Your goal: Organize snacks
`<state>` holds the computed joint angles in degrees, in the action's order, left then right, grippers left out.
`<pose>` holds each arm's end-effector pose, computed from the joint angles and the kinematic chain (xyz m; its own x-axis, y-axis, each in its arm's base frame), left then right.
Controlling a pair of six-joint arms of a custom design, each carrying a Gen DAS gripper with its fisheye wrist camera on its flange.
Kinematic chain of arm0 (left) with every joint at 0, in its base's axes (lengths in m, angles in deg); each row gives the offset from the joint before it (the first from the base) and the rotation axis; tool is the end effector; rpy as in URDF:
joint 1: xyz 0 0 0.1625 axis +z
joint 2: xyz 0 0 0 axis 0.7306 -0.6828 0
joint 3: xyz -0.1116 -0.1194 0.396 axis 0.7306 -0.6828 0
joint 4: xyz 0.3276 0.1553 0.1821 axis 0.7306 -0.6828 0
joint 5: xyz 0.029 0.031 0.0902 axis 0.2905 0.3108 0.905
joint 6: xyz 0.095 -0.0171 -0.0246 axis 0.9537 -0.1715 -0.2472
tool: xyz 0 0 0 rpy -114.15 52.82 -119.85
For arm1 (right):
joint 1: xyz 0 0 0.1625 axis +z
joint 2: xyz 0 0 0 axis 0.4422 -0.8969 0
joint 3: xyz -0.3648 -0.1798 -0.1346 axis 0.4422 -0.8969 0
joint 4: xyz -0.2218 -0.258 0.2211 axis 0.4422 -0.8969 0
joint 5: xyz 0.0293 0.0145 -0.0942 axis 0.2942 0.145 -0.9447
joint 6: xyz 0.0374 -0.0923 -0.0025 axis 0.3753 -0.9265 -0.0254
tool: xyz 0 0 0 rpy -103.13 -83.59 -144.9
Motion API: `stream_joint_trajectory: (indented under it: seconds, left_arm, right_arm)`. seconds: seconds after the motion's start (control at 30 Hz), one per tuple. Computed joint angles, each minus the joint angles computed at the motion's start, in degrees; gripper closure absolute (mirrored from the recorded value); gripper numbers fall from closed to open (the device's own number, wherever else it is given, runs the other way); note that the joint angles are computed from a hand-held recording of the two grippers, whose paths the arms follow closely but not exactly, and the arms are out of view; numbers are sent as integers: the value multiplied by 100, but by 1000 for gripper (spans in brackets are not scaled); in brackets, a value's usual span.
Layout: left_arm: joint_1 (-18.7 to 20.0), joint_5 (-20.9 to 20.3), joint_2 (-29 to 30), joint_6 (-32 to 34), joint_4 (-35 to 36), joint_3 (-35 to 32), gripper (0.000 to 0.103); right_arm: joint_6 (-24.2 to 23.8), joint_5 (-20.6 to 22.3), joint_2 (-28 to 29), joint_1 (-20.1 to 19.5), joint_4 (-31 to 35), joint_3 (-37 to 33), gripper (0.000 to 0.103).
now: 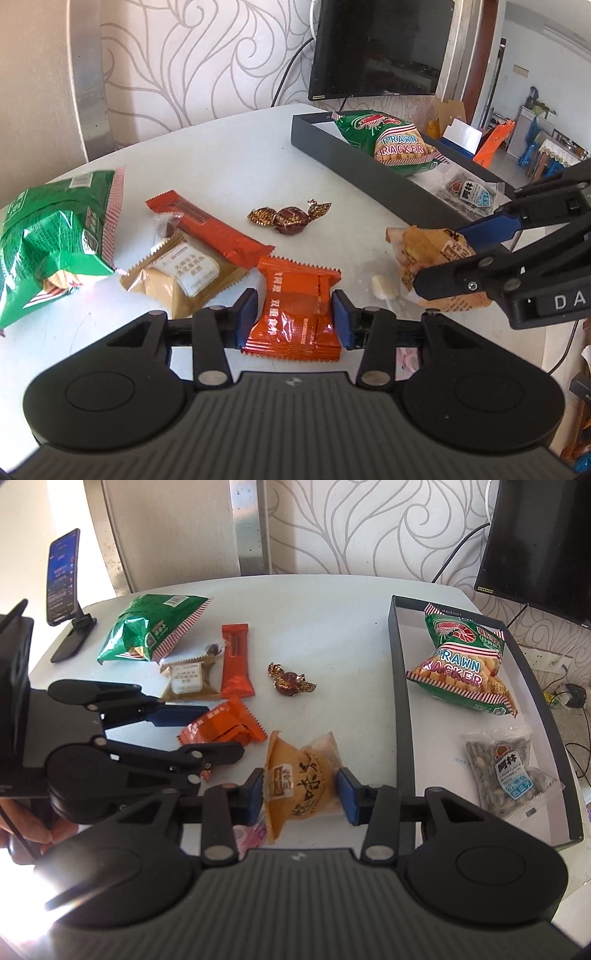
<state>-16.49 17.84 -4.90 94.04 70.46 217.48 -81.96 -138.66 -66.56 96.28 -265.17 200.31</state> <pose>-0.1044 -0.2850 0.1369 -0.6496 0.5357 -0.5395 0.7439 0.5943 -0.3056 0.2408 -0.2590 0.0748 -0.7020 -0.2273 0.6750 -0.5584 0.7638 -0.3236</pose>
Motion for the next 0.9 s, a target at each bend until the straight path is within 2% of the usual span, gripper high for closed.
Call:
stream_joint_trajectory:
  seconds: [0.33,0.57,0.9]
  left_arm:
    - [-311,-307,-61,-645,334,151,58]
    - [-479,-508,-67,-758,450,207,58]
    - [-643,-614,-427,-870,640,495,58]
  right_arm:
    - [349,-23,-2,430,63,24,58]
    - [591,-185,24,737,173,-5,59]
    - [1058,-470,380,893,448,2,59]
